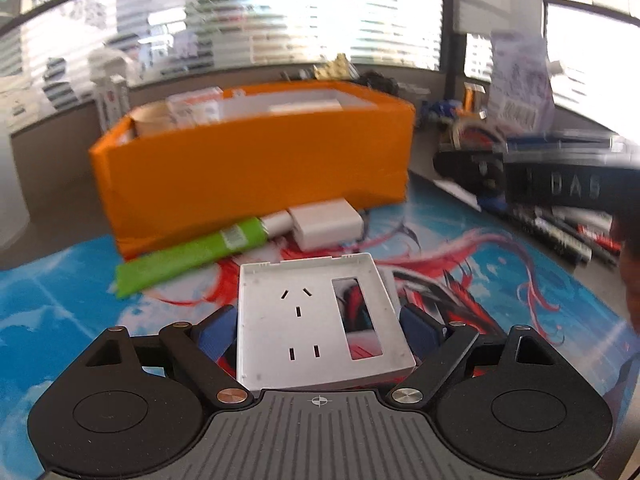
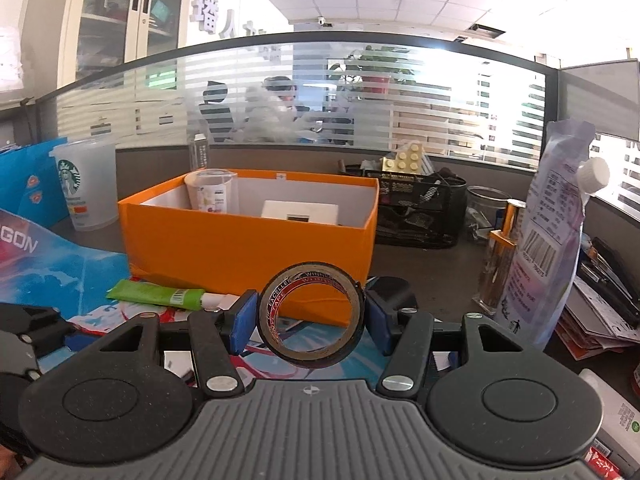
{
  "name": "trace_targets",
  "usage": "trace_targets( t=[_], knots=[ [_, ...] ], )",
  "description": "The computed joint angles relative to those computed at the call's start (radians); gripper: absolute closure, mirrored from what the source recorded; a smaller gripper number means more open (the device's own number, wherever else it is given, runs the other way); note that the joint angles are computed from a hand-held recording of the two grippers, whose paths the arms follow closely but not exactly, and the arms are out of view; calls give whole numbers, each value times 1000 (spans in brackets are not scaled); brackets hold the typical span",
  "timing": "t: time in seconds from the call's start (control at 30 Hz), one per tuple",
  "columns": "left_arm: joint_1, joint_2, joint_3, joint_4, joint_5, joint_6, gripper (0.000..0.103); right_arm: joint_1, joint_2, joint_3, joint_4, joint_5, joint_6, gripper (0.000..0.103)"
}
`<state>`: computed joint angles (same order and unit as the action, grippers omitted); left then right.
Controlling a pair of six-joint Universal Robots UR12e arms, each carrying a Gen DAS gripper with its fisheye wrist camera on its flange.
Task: Organize rigid objects
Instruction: 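Carry the frame plate and tape roll over the orange box with both tools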
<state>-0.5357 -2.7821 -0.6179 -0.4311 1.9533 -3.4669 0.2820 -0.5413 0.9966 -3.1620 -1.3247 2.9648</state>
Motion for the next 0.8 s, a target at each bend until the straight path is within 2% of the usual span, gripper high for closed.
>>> trace_targets(
  t=[0.4,0.8],
  knots=[
    [5,67,-109,139,63,0,15,17,-12,10,-21,0,-32,50],
    [11,99,-157,242,96,15,15,29,-17,4,-47,-14,-52,50]
  ],
)
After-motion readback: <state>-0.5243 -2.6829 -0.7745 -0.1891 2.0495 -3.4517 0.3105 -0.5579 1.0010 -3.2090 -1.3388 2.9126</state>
